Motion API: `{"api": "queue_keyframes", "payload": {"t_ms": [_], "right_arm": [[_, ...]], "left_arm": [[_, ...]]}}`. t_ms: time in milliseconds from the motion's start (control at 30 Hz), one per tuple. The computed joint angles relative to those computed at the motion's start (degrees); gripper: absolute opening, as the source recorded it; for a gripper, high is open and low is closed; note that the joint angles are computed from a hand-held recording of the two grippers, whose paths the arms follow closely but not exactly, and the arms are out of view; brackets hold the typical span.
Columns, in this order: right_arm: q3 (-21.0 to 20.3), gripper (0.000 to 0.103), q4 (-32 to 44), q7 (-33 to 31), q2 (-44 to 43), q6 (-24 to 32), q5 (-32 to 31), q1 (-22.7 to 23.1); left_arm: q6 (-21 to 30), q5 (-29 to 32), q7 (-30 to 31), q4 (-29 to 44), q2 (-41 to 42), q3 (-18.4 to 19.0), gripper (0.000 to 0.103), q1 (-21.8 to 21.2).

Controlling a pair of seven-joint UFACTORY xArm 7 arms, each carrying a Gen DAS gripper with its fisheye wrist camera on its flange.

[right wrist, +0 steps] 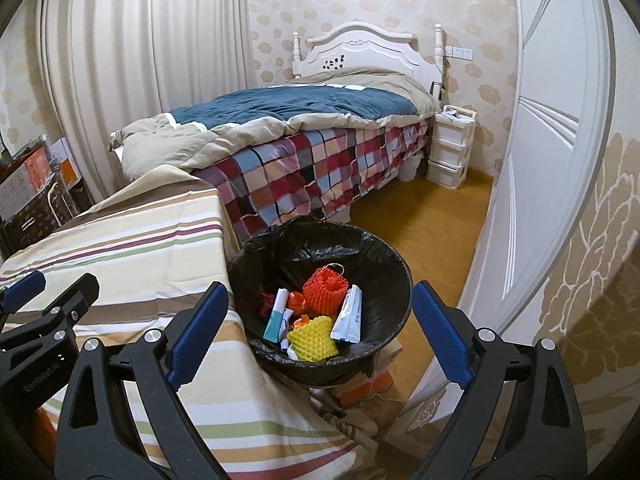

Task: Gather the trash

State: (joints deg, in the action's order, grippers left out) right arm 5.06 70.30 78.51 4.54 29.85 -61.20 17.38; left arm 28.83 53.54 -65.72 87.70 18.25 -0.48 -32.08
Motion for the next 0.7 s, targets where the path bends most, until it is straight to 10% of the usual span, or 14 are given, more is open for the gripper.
{"api": "queue_keyframes", "payload": {"t_ms": [700], "right_arm": [[0.5, 0.091, 0.0, 0.3, -0.5, 0.3, -0.8, 0.4]], "left_arm": [[-0.1, 1.2, -1.5, -1.5, -1.3, -0.5, 0.086, 0.8]]}}
